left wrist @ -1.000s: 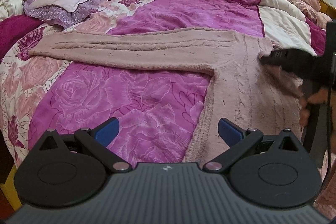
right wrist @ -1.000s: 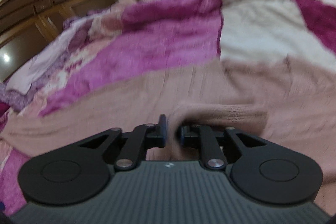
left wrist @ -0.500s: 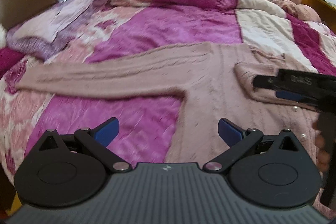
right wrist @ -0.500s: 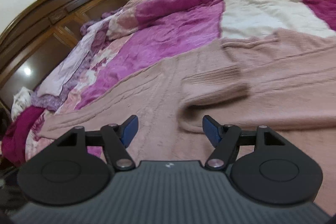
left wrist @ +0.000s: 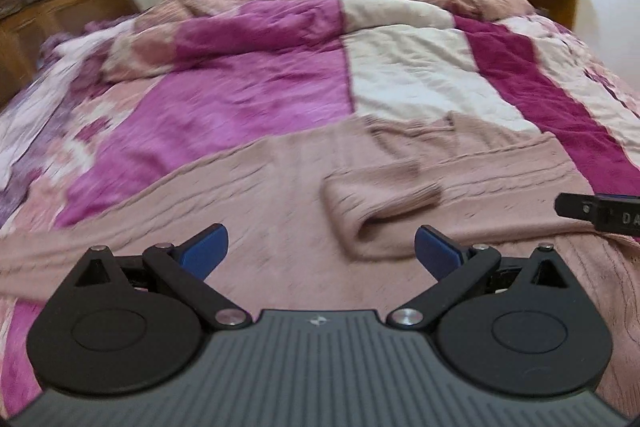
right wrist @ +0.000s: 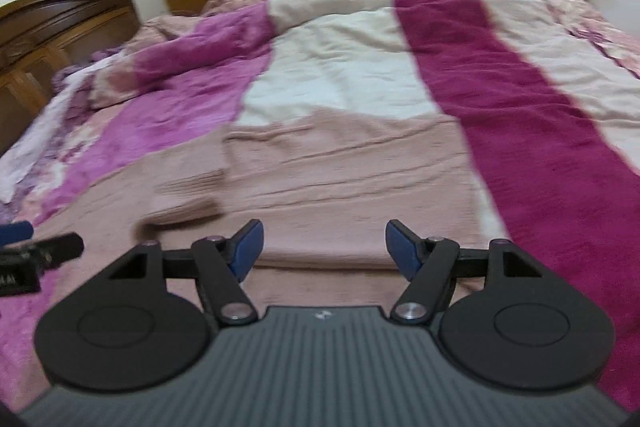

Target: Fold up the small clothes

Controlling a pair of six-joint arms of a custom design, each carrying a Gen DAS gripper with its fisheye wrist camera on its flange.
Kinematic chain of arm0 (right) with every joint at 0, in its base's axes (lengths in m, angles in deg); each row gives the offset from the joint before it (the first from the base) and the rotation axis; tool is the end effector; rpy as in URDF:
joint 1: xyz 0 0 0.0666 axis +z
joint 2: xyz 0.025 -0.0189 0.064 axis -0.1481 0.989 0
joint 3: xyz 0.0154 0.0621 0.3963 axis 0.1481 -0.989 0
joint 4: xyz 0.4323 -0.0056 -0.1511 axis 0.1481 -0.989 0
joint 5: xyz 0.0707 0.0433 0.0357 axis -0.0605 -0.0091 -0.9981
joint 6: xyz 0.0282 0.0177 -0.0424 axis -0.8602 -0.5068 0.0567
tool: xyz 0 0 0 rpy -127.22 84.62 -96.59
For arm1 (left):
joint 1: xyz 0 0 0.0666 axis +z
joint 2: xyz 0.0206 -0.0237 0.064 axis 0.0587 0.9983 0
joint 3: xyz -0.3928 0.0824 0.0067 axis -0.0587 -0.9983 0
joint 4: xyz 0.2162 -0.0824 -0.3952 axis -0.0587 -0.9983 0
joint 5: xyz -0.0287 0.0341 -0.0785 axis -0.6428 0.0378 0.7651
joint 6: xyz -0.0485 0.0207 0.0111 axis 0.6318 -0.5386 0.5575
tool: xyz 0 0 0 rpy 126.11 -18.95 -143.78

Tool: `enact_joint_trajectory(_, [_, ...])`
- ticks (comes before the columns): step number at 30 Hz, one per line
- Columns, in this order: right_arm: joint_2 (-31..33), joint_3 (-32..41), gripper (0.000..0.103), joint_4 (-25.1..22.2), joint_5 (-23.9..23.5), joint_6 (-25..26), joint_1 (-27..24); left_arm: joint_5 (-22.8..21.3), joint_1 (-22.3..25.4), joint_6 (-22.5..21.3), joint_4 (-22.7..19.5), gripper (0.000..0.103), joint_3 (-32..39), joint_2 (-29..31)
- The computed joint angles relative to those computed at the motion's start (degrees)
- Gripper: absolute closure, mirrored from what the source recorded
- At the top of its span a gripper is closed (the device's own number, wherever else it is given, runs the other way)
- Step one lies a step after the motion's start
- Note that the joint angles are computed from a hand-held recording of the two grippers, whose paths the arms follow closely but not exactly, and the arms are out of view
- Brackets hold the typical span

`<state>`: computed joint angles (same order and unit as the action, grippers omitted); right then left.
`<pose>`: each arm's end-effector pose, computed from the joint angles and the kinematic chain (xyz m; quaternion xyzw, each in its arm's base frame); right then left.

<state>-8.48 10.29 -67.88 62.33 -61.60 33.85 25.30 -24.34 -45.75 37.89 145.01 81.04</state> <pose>0.3865 0.3206 0.4399 0.2153 0.8696 0.0140 0.4440 0.4481 -0.2325 0.4810 0.2099 0.8735 -0.0625 0.4347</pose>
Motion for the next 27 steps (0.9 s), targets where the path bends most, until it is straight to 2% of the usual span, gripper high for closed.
enact_joint_trajectory(7, [-2.7, -4.7, 0.034, 0.2, -0.8, -4.4, -1.5, -0.3, -3.1, -4.3, 1.3, 0.007, 4.1, 7.0])
enact_joint_trajectory(14, [-2.9, -6.8, 0.033, 1.6, -0.1, -4.8, -1.6, -1.4, -4.5, -6.8, 1.7, 0.011, 7.2, 12.2])
enact_joint_trajectory(17, [-3.2, -7.6, 0.033, 2.2, 0.2, -5.1, -1.5, -3.0, -5.3, -8.5, 2.0, 0.017, 8.4, 14.3])
enact_joint_trajectory(18, [-3.2, -7.9, 0.033, 2.5, 0.3, -5.0, -1.5, -3.3, -5.5, -9.3, 2.1, 0.022, 8.6, 14.9])
enact_joint_trajectory(20, [-3.3, -8.2, 0.033, 2.8, 0.5, -4.4, -1.4, -3.6, -6.0, -11.0, 3.2, 0.041, 8.5, 15.7])
enact_joint_trajectory(22, [-3.3, -8.3, 0.033, 2.8, 0.8, -3.9, -1.3, -2.4, -5.9, -11.0, 4.0, 0.083, 8.2, 15.9])
enact_joint_trajectory(24, [-3.2, -8.2, 0.033, 2.7, 1.0, -3.7, -1.3, -0.4, -5.4, -8.6, 4.4, 0.091, 7.9, 15.4])
enact_joint_trajectory(27, [-3.2, -8.3, 0.033, 2.7, 1.0, -3.6, -1.3, -0.5, -4.7, -6.0, 7.0, 0.093, 6.4, 13.6])
